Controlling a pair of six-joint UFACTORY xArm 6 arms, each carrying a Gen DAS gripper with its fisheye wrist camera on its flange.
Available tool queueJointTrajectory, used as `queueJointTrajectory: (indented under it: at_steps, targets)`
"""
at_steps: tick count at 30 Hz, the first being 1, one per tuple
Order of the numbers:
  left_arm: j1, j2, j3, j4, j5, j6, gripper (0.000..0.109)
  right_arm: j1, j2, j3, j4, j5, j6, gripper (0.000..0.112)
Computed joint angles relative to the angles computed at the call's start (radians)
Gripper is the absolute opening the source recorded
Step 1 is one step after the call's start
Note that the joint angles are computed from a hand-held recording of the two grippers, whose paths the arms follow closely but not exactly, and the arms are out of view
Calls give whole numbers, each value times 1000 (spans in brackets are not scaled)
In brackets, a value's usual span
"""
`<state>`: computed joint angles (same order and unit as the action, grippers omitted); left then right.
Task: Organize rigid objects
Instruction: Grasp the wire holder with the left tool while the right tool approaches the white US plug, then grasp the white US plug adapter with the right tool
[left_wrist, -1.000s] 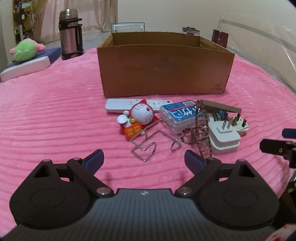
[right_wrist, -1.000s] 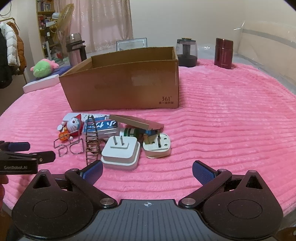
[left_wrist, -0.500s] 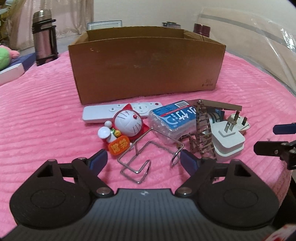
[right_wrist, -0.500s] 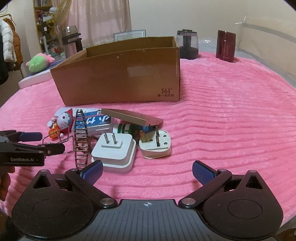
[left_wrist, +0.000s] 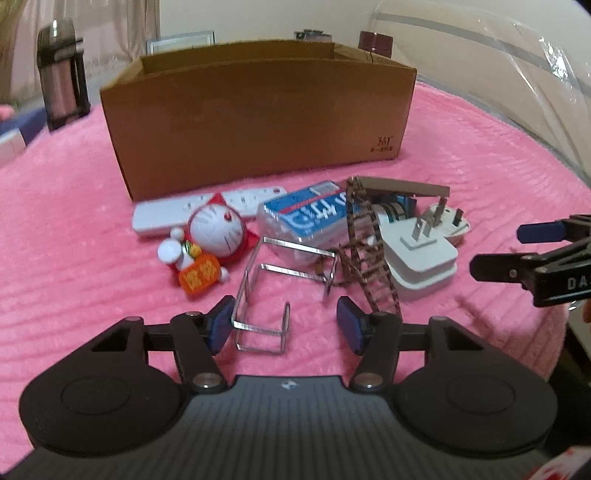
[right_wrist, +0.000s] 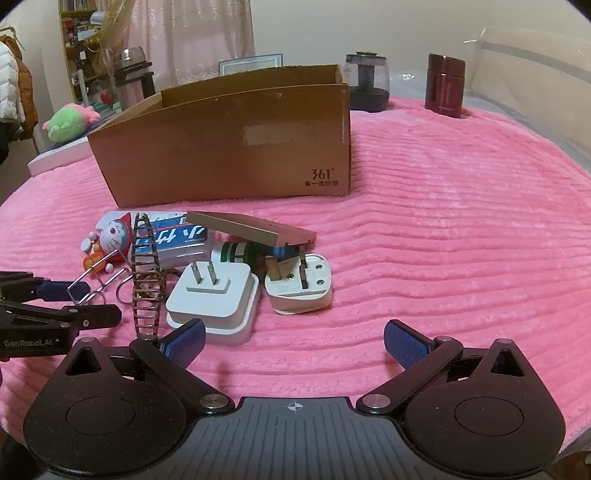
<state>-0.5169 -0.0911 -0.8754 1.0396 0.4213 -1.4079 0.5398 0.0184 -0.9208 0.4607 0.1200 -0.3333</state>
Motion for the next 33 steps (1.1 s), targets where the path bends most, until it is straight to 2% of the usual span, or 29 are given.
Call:
queueJointTrajectory:
  at_steps: [4,7,16,17,19,24,29,33]
  targets:
    - [11,34,-35,24,-3,-6,54,0,-1,1,22,-6,-22,101]
    - [22,56,-53,7,-15,34,54,1,0,-1,44,-6,-40,101]
    - [19,21,-20,4,11,17,48,49,4,-28,317,-4,-287,100]
    - [15,8,-11,0,23,15,48,57,7,-32,339,-4,-306,99]
    - [8,-18,9,0,43,5,48,66,18,-47,356,8,-319,87]
    - [-2,-56,42,4,70,-10,48,86,61,-70,255,-13,-205,84]
    - [5,-56,49,-2,55,-7,48,89,98,-93,109,-14,-63,83]
    - [9,-52,47,4,49,-16,48,80,120,-102,-106,-9,129,80]
